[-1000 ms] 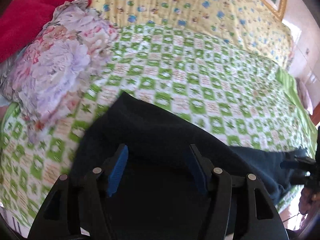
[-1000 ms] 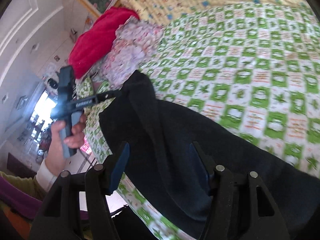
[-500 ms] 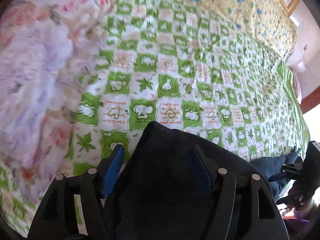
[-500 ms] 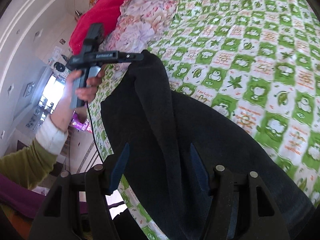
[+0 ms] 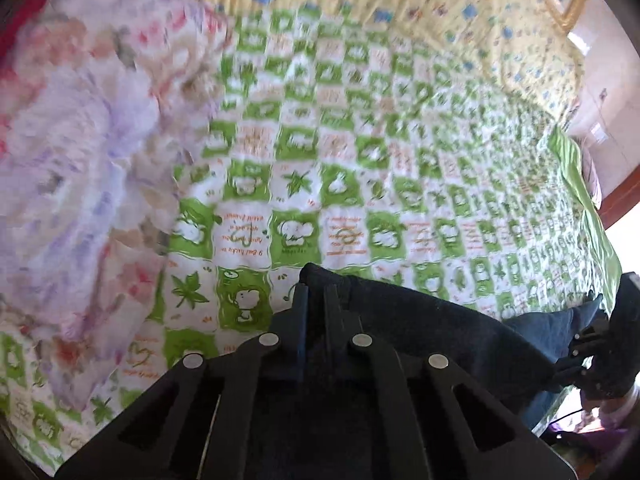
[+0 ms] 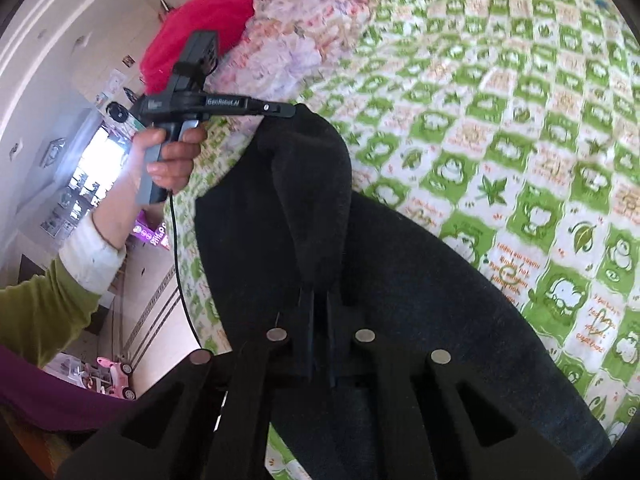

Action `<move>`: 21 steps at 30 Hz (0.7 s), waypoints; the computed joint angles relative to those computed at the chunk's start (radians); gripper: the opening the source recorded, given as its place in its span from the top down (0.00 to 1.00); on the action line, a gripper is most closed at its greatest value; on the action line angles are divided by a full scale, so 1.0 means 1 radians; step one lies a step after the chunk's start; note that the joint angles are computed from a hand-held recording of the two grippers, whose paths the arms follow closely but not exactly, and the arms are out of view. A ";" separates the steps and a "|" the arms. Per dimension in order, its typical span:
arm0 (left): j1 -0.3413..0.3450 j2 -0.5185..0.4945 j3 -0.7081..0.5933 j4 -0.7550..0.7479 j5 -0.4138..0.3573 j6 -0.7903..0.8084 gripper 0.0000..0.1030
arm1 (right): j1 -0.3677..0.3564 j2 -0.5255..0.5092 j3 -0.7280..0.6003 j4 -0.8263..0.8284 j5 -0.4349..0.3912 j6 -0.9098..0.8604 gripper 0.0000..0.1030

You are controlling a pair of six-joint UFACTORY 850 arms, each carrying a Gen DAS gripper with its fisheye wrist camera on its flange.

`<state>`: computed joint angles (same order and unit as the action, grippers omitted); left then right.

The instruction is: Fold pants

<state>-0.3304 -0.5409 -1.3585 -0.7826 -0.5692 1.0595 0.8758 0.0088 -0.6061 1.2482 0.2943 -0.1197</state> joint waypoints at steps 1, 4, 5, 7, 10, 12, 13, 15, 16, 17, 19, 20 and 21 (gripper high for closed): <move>0.001 0.026 0.028 -0.033 0.016 0.035 0.97 | 0.016 0.007 -0.002 0.059 0.024 -0.061 0.94; 0.015 0.132 0.143 -0.199 0.061 0.185 0.98 | 0.059 0.013 -0.018 0.181 0.080 -0.212 0.94; 0.021 0.153 0.165 -0.234 0.065 0.217 0.98 | 0.074 0.013 -0.025 0.212 0.097 -0.255 0.94; 0.037 0.210 0.233 -0.346 0.069 0.314 0.98 | 0.102 0.009 -0.035 0.233 0.122 -0.299 0.94; 0.069 0.285 0.333 -0.507 0.070 0.439 0.98 | 0.133 -0.014 -0.054 0.238 0.140 -0.335 0.94; 0.091 0.322 0.383 -0.573 0.066 0.481 0.98 | 0.149 -0.036 -0.073 0.257 0.141 -0.377 0.94; 0.106 0.343 0.418 -0.622 0.064 0.513 0.98 | 0.154 -0.045 -0.081 0.269 0.140 -0.398 0.94; 0.127 0.370 0.465 -0.696 0.058 0.567 0.98 | 0.167 -0.069 -0.102 0.305 0.142 -0.458 0.94; 0.139 0.378 0.484 -0.730 0.048 0.590 0.98 | 0.172 -0.082 -0.113 0.330 0.143 -0.498 0.94; 0.158 0.390 0.515 -0.773 0.029 0.617 0.98 | 0.178 -0.097 -0.126 0.362 0.148 -0.546 0.94; 0.176 0.400 0.548 -0.826 0.020 0.654 0.98 | 0.183 -0.112 -0.136 0.381 0.141 -0.579 0.94; 0.189 0.407 0.575 -0.864 0.014 0.679 0.98 | 0.185 -0.124 -0.143 0.396 0.136 -0.602 0.94; 0.199 0.408 0.589 -0.883 0.007 0.694 0.98 | 0.185 -0.133 -0.148 0.410 0.131 -0.622 0.94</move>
